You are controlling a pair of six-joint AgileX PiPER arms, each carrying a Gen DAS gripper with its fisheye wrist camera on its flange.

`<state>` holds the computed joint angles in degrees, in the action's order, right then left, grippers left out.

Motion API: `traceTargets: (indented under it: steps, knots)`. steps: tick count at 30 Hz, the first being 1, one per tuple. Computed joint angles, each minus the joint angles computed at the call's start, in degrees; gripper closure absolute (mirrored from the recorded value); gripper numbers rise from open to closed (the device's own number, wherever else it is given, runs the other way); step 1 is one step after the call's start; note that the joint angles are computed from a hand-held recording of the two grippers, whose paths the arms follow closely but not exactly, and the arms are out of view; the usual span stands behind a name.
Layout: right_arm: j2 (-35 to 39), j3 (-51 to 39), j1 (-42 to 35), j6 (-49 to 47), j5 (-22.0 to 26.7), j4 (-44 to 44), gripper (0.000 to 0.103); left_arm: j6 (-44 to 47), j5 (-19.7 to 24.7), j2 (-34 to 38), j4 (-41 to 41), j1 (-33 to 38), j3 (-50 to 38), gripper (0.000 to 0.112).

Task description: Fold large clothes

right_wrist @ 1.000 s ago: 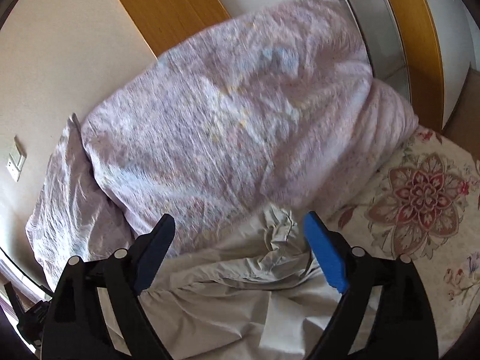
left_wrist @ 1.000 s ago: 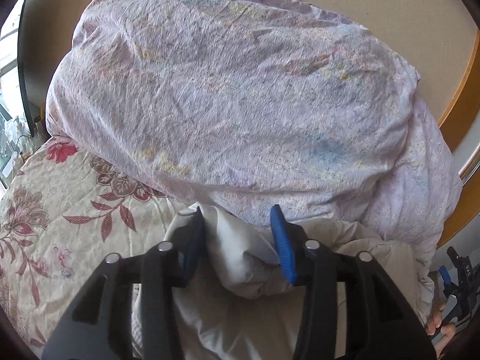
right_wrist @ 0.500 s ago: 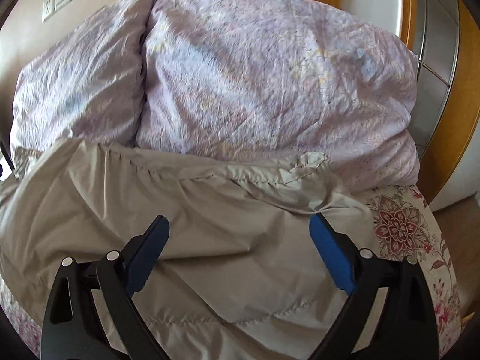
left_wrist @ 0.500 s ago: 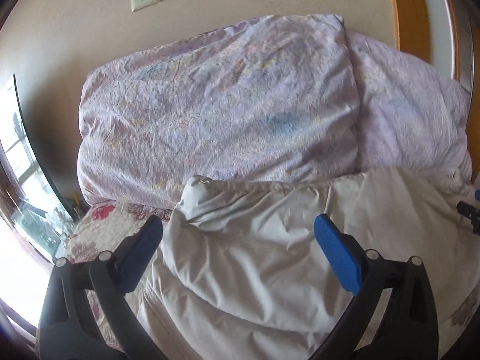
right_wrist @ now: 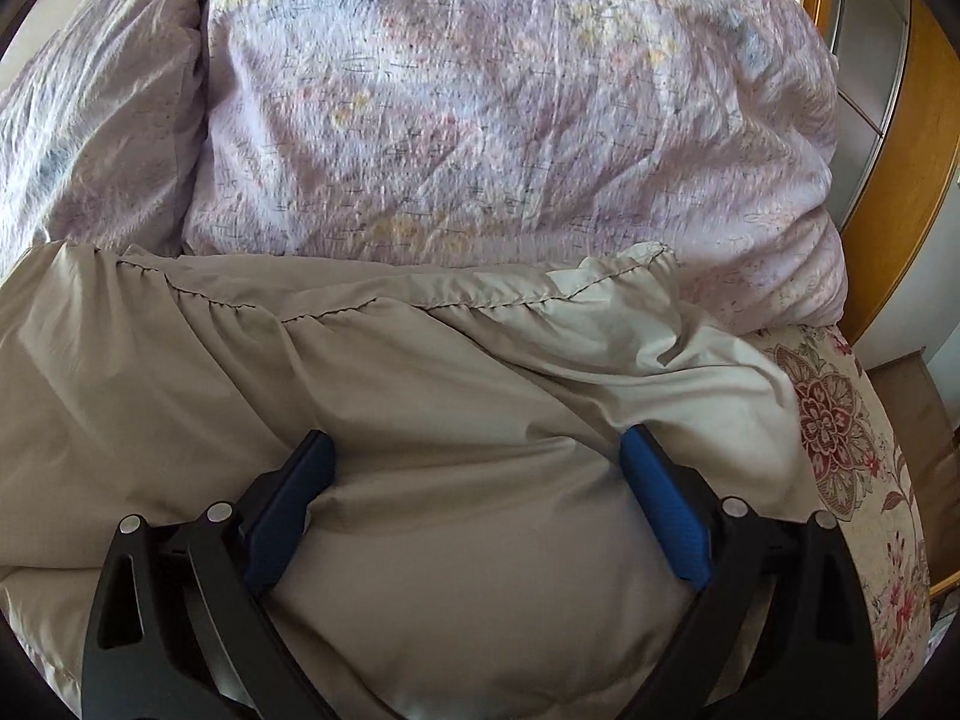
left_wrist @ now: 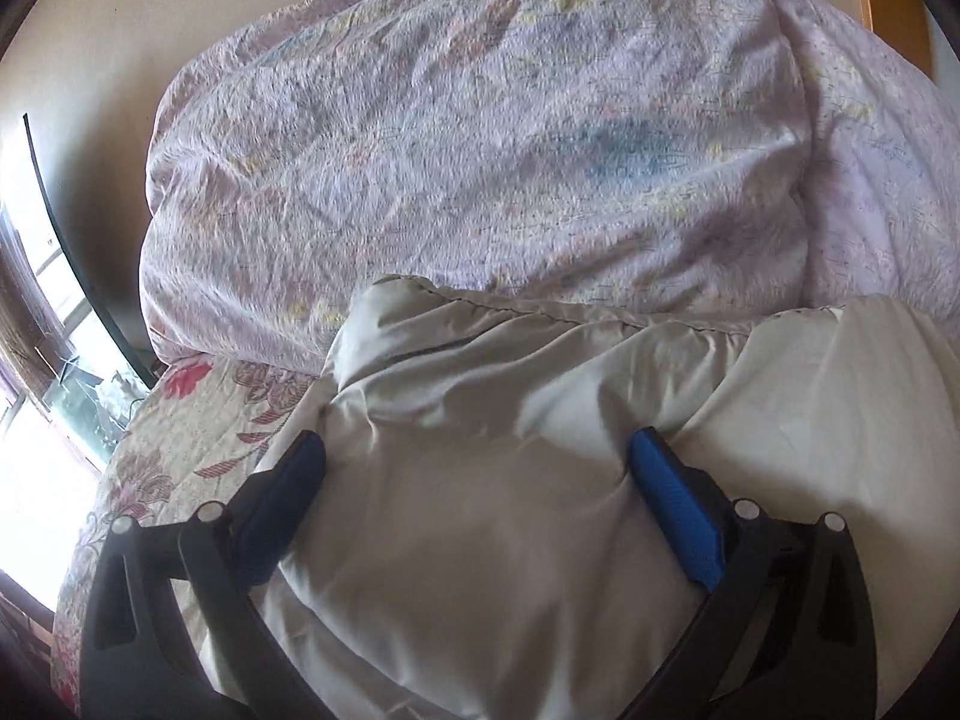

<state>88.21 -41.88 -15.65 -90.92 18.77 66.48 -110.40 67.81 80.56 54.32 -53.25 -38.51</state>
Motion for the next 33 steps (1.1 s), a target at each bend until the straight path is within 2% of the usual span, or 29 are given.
traceTargets:
  steps: [10, 14, 21, 33]
  knots:
    - [5.50, -2.74, 4.00, 4.98, -4.57, -0.99, 0.002, -2.79, -12.61, 0.04, 4.62, 8.35, 3.66, 0.011]
    - [7.42, -3.18, 5.43, 1.80, -6.32, 3.39, 0.002, -4.85, -17.20, 1.16, 7.31, 11.51, 4.68, 0.011]
    - [10.71, -5.31, 6.27, 2.49, -7.04, 3.29, 0.002, -6.08, -21.24, 4.67, 9.87, 15.08, 4.12, 0.011]
    - [13.44, -7.68, 6.39, 10.29, -6.57, -4.82, 0.002, -5.11, -26.23, 6.32, 10.56, 19.28, 4.15, 0.011]
